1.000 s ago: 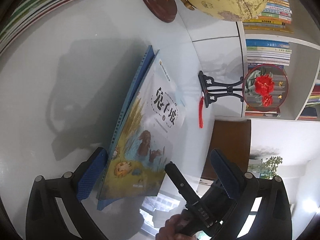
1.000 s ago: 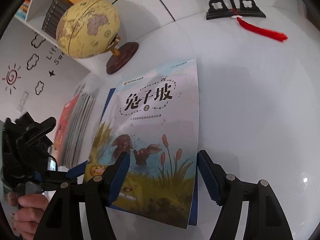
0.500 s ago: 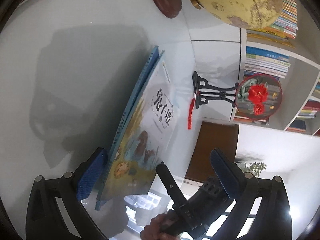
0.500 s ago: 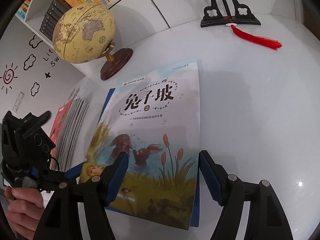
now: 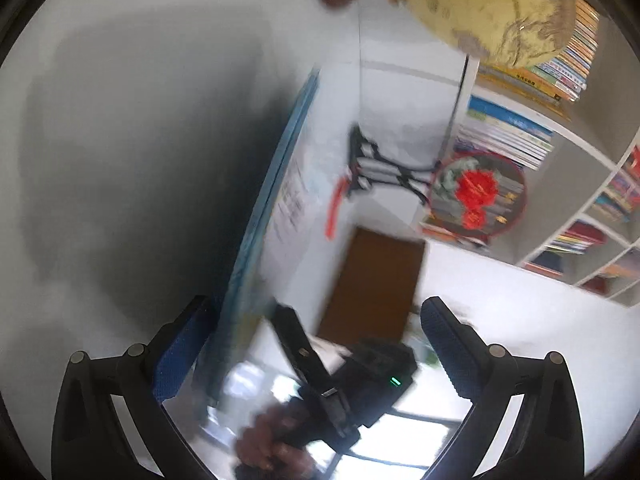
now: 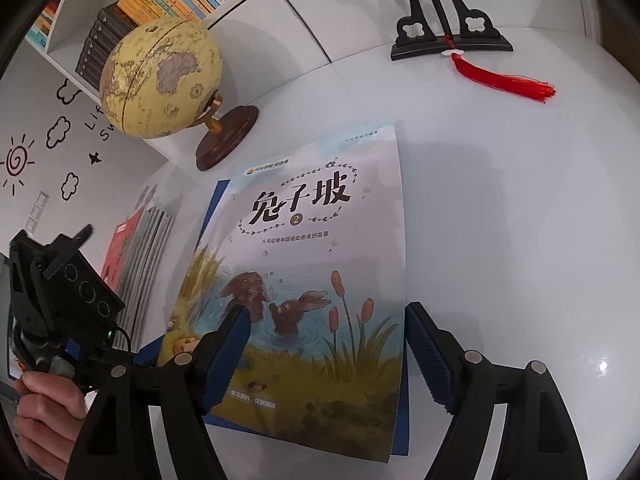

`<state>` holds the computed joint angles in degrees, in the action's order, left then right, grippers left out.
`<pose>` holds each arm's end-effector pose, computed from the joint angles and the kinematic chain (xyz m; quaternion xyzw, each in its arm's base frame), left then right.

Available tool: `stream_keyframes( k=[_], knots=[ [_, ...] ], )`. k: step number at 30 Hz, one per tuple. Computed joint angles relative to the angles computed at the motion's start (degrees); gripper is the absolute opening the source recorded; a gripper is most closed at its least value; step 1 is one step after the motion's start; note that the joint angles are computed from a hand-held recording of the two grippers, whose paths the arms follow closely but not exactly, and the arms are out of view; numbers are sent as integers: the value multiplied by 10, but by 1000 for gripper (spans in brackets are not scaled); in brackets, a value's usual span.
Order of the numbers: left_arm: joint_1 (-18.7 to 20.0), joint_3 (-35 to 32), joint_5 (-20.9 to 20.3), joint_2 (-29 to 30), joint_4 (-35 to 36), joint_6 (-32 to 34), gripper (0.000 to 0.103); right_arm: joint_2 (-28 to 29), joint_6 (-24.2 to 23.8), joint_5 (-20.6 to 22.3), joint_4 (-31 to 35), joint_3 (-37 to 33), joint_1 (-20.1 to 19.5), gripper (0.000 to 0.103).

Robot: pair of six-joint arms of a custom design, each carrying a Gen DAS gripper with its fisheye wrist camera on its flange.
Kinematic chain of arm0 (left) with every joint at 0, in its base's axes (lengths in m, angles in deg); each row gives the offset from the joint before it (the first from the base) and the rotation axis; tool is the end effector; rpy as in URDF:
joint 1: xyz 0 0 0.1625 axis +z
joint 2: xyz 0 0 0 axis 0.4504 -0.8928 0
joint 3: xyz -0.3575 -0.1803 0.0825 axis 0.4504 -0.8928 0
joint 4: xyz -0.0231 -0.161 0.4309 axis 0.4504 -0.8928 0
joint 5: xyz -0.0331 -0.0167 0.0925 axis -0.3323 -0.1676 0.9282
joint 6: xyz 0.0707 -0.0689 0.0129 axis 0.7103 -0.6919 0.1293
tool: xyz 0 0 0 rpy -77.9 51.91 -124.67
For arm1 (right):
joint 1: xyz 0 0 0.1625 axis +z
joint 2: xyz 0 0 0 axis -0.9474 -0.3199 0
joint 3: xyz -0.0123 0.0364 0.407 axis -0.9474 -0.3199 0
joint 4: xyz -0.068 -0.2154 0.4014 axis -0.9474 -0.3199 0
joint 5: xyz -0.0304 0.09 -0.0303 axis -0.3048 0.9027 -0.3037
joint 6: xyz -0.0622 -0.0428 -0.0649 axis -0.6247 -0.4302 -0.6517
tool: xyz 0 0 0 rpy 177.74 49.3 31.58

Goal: Organize books

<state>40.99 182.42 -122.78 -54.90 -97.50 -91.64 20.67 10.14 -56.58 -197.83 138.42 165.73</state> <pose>-0.1184 -0.5849 0.1863 0.2682 -0.9012 0.1780 0.2903 0.1637 -0.6108 0.1641 0.1202 -0.9723 0.1765 0.0946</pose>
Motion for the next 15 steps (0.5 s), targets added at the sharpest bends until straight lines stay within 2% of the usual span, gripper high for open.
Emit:
stream_keyframes(
  k=[2,4,7,10,12,15],
  knots=[
    [-3,-4,-4,4,25,3,101,-6,7,41,25,0,-10,78],
    [-13,-3,24,0,58,9,101,-7,5,70,51,-1,-13,77],
    [-7,6,16,-1,46,0,101,2,-22,24,36,3,10,77],
    [-4,11,34,-12,59,-8,101,-2,-13,45,38,4,0,76],
    [1,15,23,-11,43,-15,101,-5,-2,52,48,1,-5,76],
    [-2,8,27,-9,59,-9,101,-15,15,55,69,3,-9,76]
  ],
)
